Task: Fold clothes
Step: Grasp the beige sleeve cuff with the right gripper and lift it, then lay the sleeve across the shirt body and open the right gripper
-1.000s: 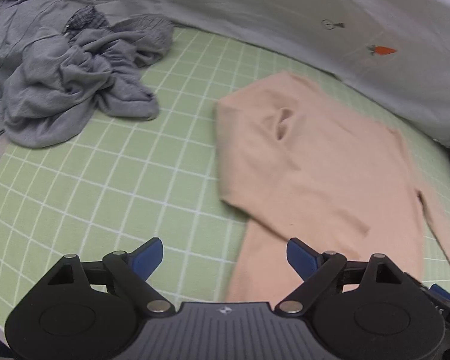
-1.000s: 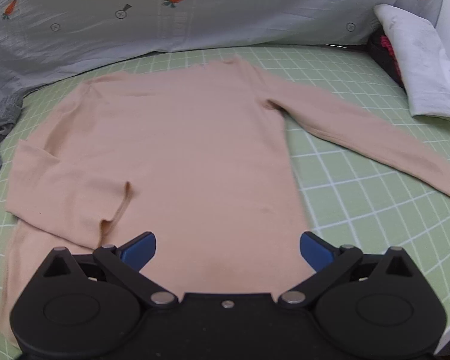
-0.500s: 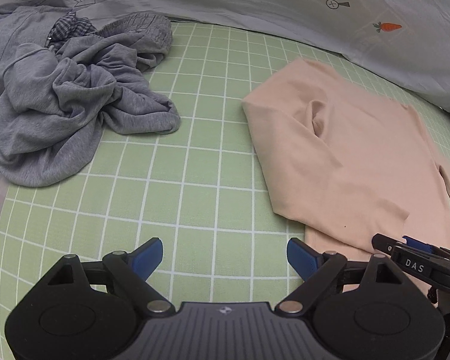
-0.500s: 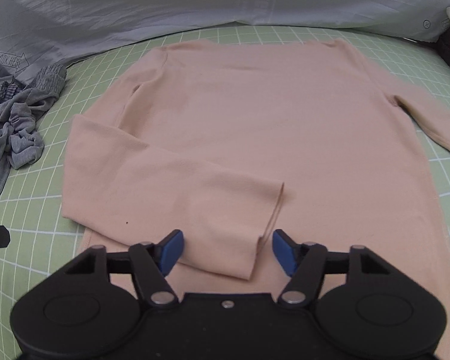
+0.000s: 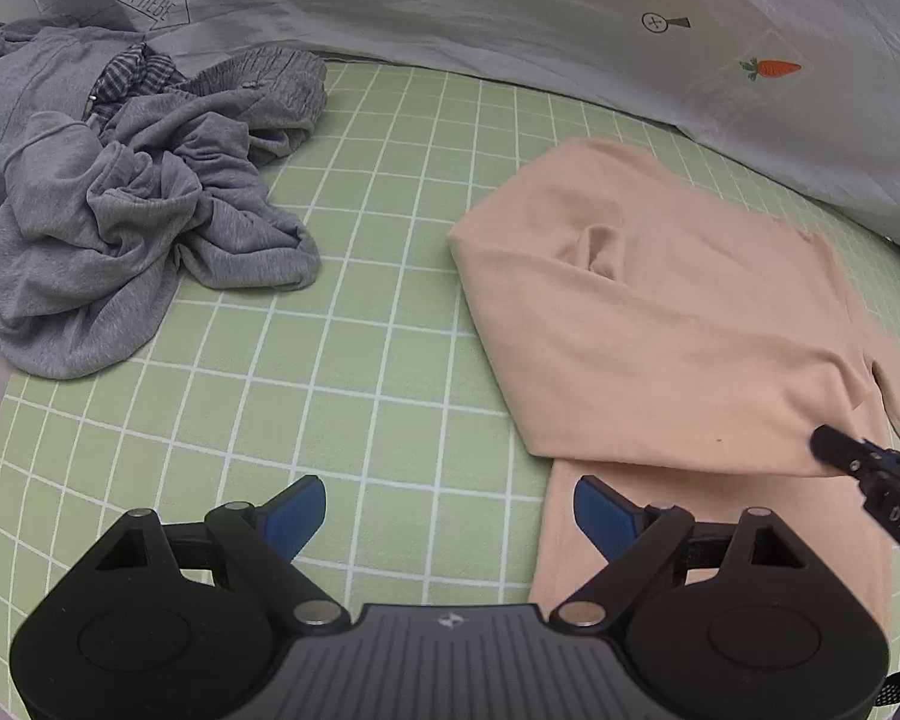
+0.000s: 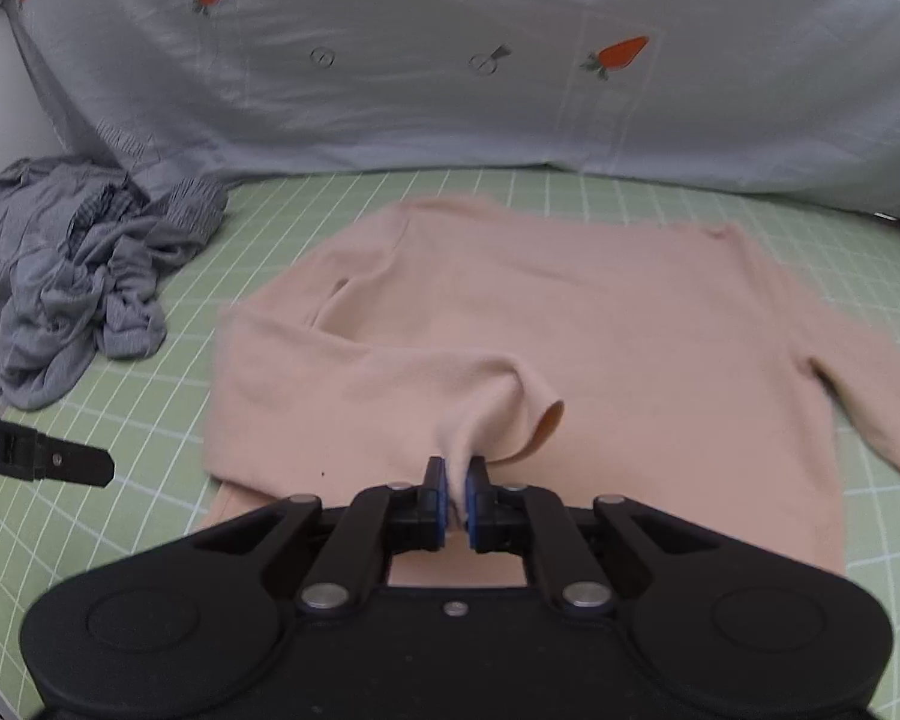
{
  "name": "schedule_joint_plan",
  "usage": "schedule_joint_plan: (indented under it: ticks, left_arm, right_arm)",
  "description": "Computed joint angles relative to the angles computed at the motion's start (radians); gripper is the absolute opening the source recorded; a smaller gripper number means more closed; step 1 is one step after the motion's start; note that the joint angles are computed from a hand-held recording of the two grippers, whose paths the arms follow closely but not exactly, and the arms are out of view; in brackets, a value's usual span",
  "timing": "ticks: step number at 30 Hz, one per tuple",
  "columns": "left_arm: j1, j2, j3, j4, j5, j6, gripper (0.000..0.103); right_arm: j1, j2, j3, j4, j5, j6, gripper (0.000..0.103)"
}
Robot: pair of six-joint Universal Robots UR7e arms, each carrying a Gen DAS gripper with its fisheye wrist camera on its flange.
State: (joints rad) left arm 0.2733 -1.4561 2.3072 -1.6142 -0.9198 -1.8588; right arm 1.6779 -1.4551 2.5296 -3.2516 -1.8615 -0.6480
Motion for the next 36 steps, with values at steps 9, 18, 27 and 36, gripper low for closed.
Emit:
schedule_joint_plan:
  ticks: [9, 18, 27, 36]
  left_arm:
    - [-0.019, 0.187, -0.18, 0.222, 0.034, -0.255, 0.09]
    - [-0.067, 0.297, -0.299, 0.41, -0.066, -0.475, 0.09]
    - [-0.125, 0.212, -0.206, 0.375, -0.066, -0.477, 0.09]
    - [-0.22, -0.078, 0.033, 0.247, -0.008, -0.275, 0.09]
  right_arm:
    - [-0.253, -0.084, -0.206, 0.024, 0.167, -0.06, 0.007]
    - [-0.39, 0.004, -0.368, 0.019, 0.079, -0.06, 0.016]
    - [-0.314, -0.03, -0.208, -0.114, 0.103, -0.093, 0.103]
    - [-0.038, 0.032, 0.077, -0.441, -0.074, 0.053, 0.103]
